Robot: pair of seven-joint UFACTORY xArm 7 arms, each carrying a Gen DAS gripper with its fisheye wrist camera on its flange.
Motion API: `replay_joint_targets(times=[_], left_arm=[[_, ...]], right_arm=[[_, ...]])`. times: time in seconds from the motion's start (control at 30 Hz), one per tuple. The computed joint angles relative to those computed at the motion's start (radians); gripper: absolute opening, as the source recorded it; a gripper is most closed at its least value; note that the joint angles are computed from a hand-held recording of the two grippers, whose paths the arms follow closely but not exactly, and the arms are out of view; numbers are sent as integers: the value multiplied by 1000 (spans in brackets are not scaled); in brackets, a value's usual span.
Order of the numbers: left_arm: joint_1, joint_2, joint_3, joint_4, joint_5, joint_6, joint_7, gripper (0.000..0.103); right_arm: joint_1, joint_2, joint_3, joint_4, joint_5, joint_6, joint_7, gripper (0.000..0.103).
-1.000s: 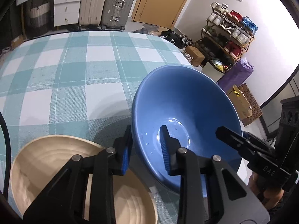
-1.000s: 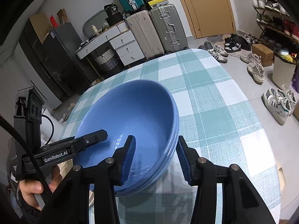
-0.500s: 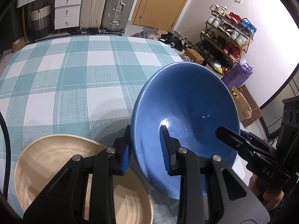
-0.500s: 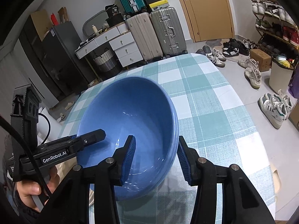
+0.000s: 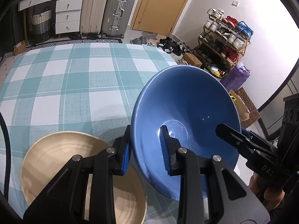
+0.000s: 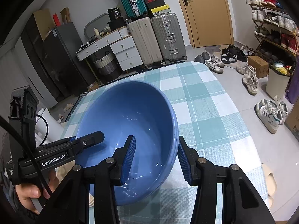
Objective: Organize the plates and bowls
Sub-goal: 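Carry the nested blue bowls with both grippers over the cream plate stack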
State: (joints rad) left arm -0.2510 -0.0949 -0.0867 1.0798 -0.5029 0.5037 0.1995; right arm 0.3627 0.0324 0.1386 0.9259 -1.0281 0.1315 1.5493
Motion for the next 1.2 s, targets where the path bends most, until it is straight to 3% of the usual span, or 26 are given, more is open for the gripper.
replay_joint_targets(times=[0.67, 1.2], left_arm=[[15, -246, 79, -137, 43, 46, -46, 25], [93, -409, 168, -262, 110, 99, -51, 25]], right_arm=[[64, -15, 80, 73, 105, 97, -100, 46], [231, 163, 17, 266, 223, 117, -235, 46]])
